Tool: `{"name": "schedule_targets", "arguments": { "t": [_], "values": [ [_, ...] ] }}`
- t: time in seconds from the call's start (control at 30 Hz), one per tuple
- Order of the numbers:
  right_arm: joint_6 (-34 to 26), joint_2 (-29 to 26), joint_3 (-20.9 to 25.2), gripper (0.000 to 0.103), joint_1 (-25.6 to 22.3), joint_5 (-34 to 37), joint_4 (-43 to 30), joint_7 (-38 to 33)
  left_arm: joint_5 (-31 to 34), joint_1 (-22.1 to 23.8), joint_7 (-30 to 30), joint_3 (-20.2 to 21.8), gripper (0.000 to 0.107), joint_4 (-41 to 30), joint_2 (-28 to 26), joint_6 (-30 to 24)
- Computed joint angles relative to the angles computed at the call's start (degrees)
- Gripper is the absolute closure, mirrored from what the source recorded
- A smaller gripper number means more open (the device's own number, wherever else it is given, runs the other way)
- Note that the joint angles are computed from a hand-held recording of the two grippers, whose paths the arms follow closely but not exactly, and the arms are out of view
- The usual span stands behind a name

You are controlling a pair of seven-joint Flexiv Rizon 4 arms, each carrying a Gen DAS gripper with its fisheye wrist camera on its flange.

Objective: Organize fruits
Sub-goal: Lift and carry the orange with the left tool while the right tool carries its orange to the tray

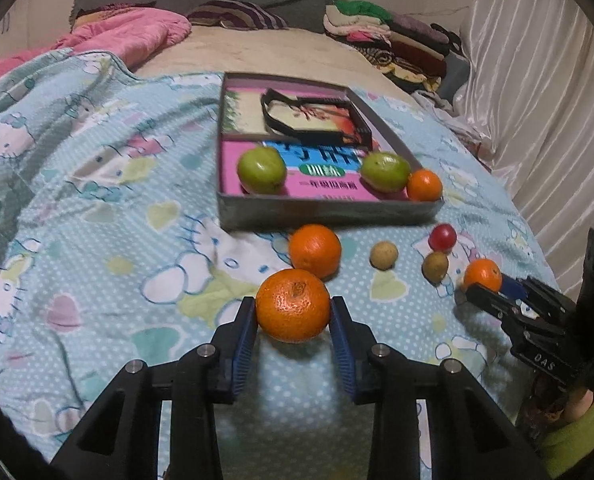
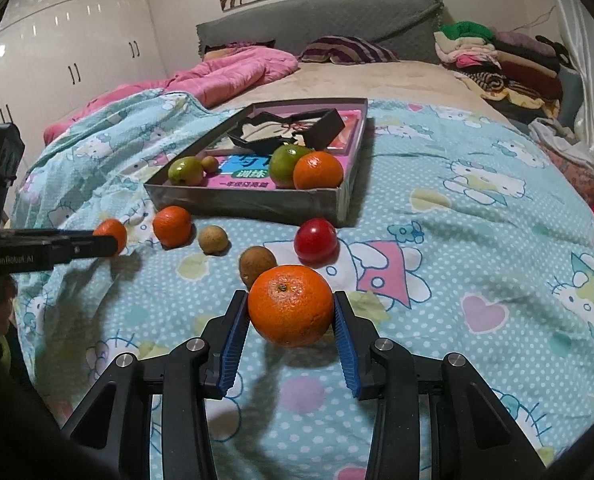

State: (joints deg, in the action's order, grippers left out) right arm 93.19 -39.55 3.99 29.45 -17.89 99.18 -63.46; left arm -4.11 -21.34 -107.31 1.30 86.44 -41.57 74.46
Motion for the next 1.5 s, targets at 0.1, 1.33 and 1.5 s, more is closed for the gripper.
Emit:
{"name": "schedule_targets", "arguments": {
  "t": [0.1,1.33,1.5],
  "values": [
    [0.4,0.2,-0.1,0.060,0.2,0.0,0.0,-0.1,0.0,0.1,-0.5,0.4,0.070,0.5,0.6,0.6],
    [-1.5,-1.9,2.0,0.060,-0.4,-0.7,-6.4,-2.2,2.2,2.5,1.0,1.8,0.070,-17.6,-7.5,-10.4],
    [-2.7,-3.2,3.0,0.060,-0.9,-0.8,-9.2,-2.8,2.2,2.8,1.2,1.3,0.070,-19.2,-8.5,-11.8]
  ]
}}
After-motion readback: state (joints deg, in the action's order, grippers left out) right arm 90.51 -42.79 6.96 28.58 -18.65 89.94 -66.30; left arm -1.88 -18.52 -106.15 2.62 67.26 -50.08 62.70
